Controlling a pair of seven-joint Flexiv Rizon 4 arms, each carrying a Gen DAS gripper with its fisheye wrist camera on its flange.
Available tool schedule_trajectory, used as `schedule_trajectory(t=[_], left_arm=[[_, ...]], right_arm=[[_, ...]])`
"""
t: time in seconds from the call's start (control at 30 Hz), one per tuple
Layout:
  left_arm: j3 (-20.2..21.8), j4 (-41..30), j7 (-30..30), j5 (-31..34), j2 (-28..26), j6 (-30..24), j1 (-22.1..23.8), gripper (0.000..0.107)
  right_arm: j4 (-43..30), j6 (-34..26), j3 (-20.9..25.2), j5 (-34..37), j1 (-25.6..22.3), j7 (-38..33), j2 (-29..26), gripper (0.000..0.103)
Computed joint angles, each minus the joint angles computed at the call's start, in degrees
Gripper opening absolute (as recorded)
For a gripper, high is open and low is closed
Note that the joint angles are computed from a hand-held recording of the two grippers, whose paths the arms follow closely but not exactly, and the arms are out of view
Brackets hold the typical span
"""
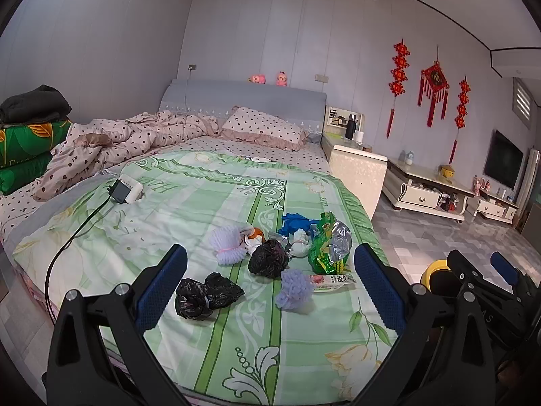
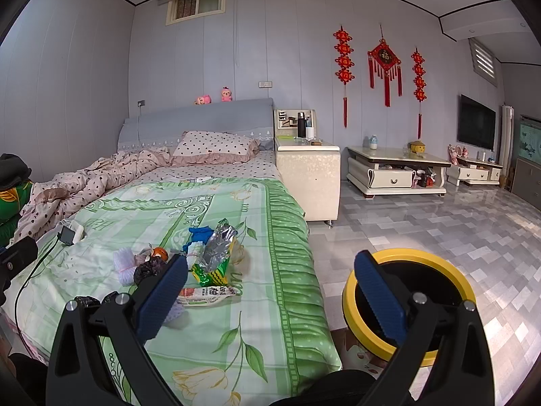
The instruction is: Collect trash
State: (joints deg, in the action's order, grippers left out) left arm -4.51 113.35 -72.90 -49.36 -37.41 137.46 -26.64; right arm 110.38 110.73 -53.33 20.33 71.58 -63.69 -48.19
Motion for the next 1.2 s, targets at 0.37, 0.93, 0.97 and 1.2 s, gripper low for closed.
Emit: schedule_trajectory(t=[0.37,0.93,0.97,1.2], left_arm=[[0.06,-0.03,-0.13,0.07,-0.08,0.00,-0.04,0.095],[0.02,-0.13,-0.44,0.31,-0.40,-0.04,0.10,0.095],[0.02,-0.06,-0.45,0.38,-0.32,-0.09,0.11,0.095],[0.09,-0.16,-0.81,0.68,-0.63,-0.06,0.19,0.095]], right_arm=[[0.01,0.01,0.16,-0.02,-0.14,-0.22,0.20,0.095],[0.26,0.19,0.60,0.00,-0.30,-0.11,0.25,0.095],[0.27,0.17,0.59,0.08,-0.26,-0.12,0.23,0.095],[0.35,0.26,0.90,0.28,-0.40,-0.37,0.33,0.095]])
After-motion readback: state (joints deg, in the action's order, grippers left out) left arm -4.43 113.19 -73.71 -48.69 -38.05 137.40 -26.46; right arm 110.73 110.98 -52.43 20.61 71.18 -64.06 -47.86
